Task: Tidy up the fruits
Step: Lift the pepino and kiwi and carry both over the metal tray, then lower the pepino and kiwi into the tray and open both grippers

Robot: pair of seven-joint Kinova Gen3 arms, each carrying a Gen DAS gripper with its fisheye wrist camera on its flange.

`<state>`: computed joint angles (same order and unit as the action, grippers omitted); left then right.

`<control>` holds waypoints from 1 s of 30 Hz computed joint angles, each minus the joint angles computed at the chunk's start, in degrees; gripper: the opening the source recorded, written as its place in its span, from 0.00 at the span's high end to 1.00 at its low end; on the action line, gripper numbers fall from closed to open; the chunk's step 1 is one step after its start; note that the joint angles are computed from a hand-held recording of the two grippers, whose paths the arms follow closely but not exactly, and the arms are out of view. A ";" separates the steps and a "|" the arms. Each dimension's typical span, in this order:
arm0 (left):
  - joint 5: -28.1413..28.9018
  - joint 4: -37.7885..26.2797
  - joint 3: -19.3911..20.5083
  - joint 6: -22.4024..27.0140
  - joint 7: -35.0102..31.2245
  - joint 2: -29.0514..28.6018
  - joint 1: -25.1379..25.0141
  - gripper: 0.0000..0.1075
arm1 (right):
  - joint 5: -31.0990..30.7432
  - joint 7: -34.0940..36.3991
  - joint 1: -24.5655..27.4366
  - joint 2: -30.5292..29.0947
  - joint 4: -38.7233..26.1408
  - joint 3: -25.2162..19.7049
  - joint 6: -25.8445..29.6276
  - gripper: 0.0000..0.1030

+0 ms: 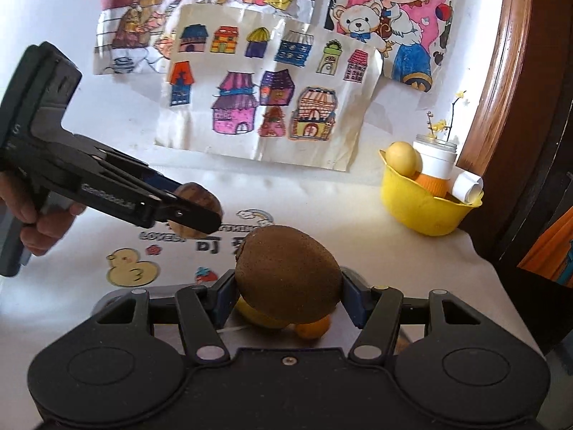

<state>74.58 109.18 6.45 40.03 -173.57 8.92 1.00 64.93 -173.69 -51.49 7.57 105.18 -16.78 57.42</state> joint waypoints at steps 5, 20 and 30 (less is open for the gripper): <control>1.41 3.88 -0.82 -0.08 -3.50 -2.20 -0.19 0.51 | 2.04 -6.51 -3.52 0.23 1.01 -1.72 3.08 0.40; -1.27 8.64 -3.00 2.97 -6.56 -5.20 -0.60 0.51 | 2.22 -24.61 -13.31 3.97 1.73 -3.47 11.74 0.40; 1.67 11.26 -3.52 1.41 -6.56 -6.04 -0.15 0.50 | 0.33 -31.92 -18.39 9.53 -1.07 -1.91 20.06 0.40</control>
